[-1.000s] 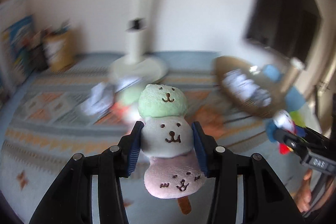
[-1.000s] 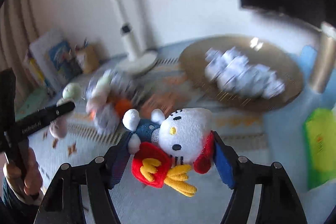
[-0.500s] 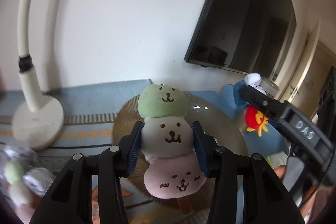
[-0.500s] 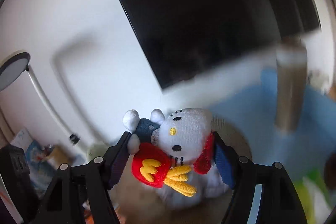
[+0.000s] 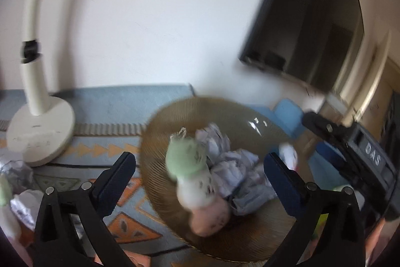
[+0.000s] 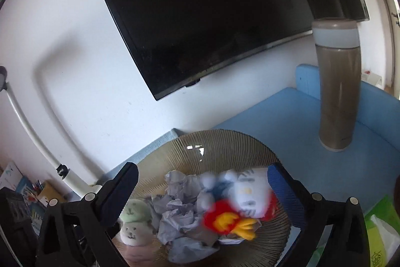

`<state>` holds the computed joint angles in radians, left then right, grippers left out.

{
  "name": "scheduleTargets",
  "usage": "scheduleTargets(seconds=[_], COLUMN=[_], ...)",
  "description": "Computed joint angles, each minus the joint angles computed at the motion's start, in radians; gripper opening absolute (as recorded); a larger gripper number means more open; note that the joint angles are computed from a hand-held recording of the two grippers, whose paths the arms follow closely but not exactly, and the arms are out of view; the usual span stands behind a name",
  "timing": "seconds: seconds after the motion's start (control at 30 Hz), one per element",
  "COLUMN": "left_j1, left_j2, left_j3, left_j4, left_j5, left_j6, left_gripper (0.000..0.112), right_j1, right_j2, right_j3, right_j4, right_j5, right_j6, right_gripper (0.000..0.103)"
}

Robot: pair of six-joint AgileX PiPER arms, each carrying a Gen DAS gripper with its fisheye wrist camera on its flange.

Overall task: Organize objects
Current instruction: 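Open both grippers to drop the plush toys into the bowl, then withdraw both open grippers back toward the pile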

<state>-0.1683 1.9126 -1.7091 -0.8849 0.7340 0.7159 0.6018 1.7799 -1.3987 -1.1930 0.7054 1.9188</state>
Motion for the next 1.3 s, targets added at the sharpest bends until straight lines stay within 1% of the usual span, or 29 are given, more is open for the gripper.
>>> scheduleTargets(seconds=[0.03, 0.07, 0.13, 0.17, 0.23, 0.3, 0.33, 0.37, 0.4, 0.47, 0.5, 0.53, 0.63, 0.7, 0.77, 0.83, 0.87, 0.9, 0.93, 0.97, 1.0, 1.03, 1.07, 1.1, 1.17, 1.27, 1.3], left_j1=[0.008, 0.019, 0.033, 0.038, 0.04, 0.028, 0.022, 0.018, 0.019, 0.033, 0.048, 0.063, 0.146, 0.216, 0.286, 0.395, 0.447, 0.511, 0.55, 0.582, 0.601, 0.601, 0.605, 0.621, 0.647, 0.655, 0.65], left_j2=[-0.004, 0.003, 0.024, 0.032, 0.032, 0.012, -0.014, -0.027, -0.048, -0.083, -0.107, -0.128, -0.206, -0.242, -0.267, -0.272, -0.27, -0.261, -0.258, -0.256, -0.252, -0.248, -0.242, -0.22, -0.184, -0.151, -0.147], left_j3=[0.007, -0.002, -0.029, -0.036, -0.03, -0.001, 0.03, 0.043, 0.064, 0.096, 0.107, 0.117, 0.181, 0.196, 0.213, 0.224, 0.229, 0.235, 0.244, 0.256, 0.271, 0.281, 0.301, 0.313, 0.316, 0.349, 0.344], left_j4=[-0.01, -0.02, -0.017, -0.016, -0.01, 0.003, 0.001, 0.004, -0.007, -0.037, -0.042, -0.04, -0.076, -0.048, -0.03, -0.039, -0.044, -0.041, -0.031, -0.003, 0.065, 0.161, 0.242, 0.29, 0.314, 0.302, 0.33], left_j5=[-0.01, 0.004, 0.026, 0.028, 0.007, -0.051, -0.079, -0.092, -0.092, -0.064, -0.027, -0.004, 0.065, 0.114, 0.136, 0.182, 0.203, 0.207, 0.189, 0.154, 0.081, 0.002, -0.08, -0.135, -0.162, -0.214, -0.203], left_j6=[0.003, 0.001, -0.024, -0.034, -0.039, -0.036, -0.02, -0.015, 0.001, 0.026, 0.036, 0.042, 0.112, 0.134, 0.139, 0.153, 0.166, 0.177, 0.184, 0.184, 0.173, 0.128, 0.089, 0.072, 0.067, 0.072, 0.052], left_gripper=[0.102, 0.102, 0.102, 0.102, 0.102, 0.102, 0.102, 0.102, 0.102, 0.102, 0.102, 0.102, 0.102, 0.102, 0.102, 0.102, 0.102, 0.102, 0.102, 0.102, 0.102, 0.102, 0.102, 0.102, 0.102, 0.102, 0.102], right_j1=[0.003, 0.004, -0.006, -0.014, -0.021, -0.03, -0.028, -0.018, 0.004, 0.053, 0.079, 0.089, 0.126, 0.161, 0.201, 0.254, 0.276, 0.3, 0.316, 0.337, 0.358, 0.376, 0.392, 0.405, 0.413, 0.428, 0.432], right_j2=[-0.003, -0.005, -0.005, -0.005, 0.0, -0.011, -0.008, -0.001, 0.003, 0.01, 0.014, 0.015, -0.008, -0.011, -0.012, -0.003, 0.008, 0.024, 0.04, 0.069, 0.102, 0.137, 0.181, 0.236, 0.316, 0.411, 0.448], right_j3=[0.005, 0.01, 0.025, 0.029, 0.034, 0.072, 0.071, 0.061, 0.054, 0.041, 0.028, 0.013, -0.005, -0.028, -0.056, -0.09, -0.108, -0.129, -0.147, -0.173, -0.2, -0.228, -0.272, -0.334, -0.421, -0.535, -0.575], right_j4=[-0.01, -0.016, -0.019, -0.011, -0.021, -0.128, -0.159, -0.171, -0.204, -0.272, -0.281, -0.26, -0.217, -0.199, -0.157, -0.097, -0.056, -0.004, 0.034, 0.077, 0.117, 0.154, 0.206, 0.282, 0.396, 0.5, 0.516], right_j5=[0.003, -0.003, -0.025, -0.05, -0.095, -0.18, -0.197, -0.187, -0.158, -0.082, -0.044, -0.038, -0.067, -0.079, -0.087, -0.076, -0.092, -0.106, -0.111, -0.114, -0.113, -0.108, -0.092, -0.063, -0.036, 0.004, 0.019], right_j6=[0.011, 0.021, 0.039, 0.034, 0.044, 0.134, 0.148, 0.137, 0.139, 0.141, 0.116, 0.084, 0.037, 0.009, -0.053, -0.123, -0.169, -0.227, -0.267, -0.314, -0.357, -0.397, -0.455, -0.533, -0.648, -0.761, -0.787], right_gripper=[0.103, 0.103, 0.103, 0.103, 0.103, 0.103, 0.103, 0.103, 0.103, 0.103, 0.103, 0.103, 0.103, 0.103, 0.103, 0.103, 0.103, 0.103, 0.103, 0.103, 0.103, 0.103, 0.103, 0.103, 0.103, 0.103, 0.103])
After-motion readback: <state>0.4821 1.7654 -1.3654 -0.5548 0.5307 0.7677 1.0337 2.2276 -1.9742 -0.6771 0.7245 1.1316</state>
